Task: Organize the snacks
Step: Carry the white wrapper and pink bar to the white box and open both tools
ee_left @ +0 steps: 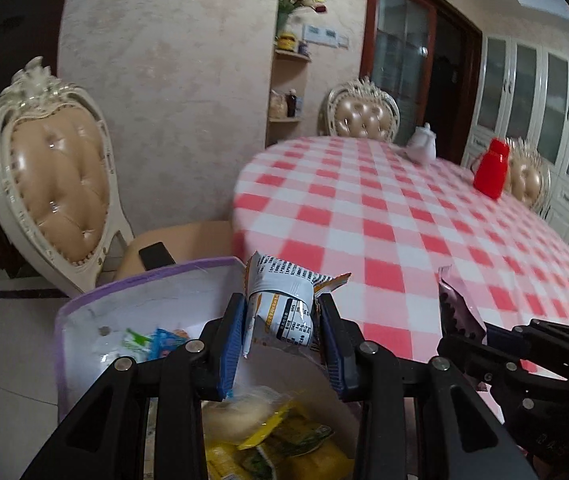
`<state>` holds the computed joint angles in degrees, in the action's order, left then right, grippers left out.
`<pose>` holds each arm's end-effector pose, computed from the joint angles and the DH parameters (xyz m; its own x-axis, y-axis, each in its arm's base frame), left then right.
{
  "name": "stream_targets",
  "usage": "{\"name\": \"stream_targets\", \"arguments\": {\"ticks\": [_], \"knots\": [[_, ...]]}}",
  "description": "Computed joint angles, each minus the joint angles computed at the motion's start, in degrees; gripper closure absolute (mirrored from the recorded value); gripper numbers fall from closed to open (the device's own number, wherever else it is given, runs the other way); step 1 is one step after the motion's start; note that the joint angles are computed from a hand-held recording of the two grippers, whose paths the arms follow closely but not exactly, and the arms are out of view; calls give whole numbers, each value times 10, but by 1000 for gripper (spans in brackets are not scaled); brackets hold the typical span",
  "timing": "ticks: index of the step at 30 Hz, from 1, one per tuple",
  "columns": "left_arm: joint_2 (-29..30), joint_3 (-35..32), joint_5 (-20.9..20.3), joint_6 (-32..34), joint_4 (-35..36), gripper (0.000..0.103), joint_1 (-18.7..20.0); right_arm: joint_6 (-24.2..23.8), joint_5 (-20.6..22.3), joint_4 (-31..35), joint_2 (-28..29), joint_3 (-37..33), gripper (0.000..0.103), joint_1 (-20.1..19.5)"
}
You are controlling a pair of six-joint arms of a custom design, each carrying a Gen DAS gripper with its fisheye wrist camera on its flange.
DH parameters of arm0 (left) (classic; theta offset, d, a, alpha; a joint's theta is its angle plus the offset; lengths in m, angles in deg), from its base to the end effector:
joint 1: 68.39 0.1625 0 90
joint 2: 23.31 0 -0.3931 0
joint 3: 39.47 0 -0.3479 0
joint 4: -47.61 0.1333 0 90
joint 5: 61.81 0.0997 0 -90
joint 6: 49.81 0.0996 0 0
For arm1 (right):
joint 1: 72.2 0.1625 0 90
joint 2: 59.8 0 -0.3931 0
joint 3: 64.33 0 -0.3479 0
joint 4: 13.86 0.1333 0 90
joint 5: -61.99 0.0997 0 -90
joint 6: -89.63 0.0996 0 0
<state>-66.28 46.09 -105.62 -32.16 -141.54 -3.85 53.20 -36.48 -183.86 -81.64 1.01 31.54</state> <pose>-0.0969 -0.6807 0.2402 -0.7705 -0.0837 -0.6320 0.4937 0.5487 -0.6746 0.2948 -0.7062 0.0494 -0.6764 -0.5842 0.4485 -0.7365 0.5393 -0.4083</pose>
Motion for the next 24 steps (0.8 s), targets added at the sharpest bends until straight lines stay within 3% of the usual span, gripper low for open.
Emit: {"name": "stream_targets", "arguments": {"ticks": [7, 13, 24], "knots": [[-46, 29, 8, 36, -72, 66, -2, -6, 0, 8, 9, -29, 80, 26], [-78, 49, 6, -21, -32, 66, 37, -33, -22, 63, 51, -67, 80, 43], [-81, 68, -3, -45, -8, 65, 59, -24, -54, 132, 104, -135, 80, 52]]}}
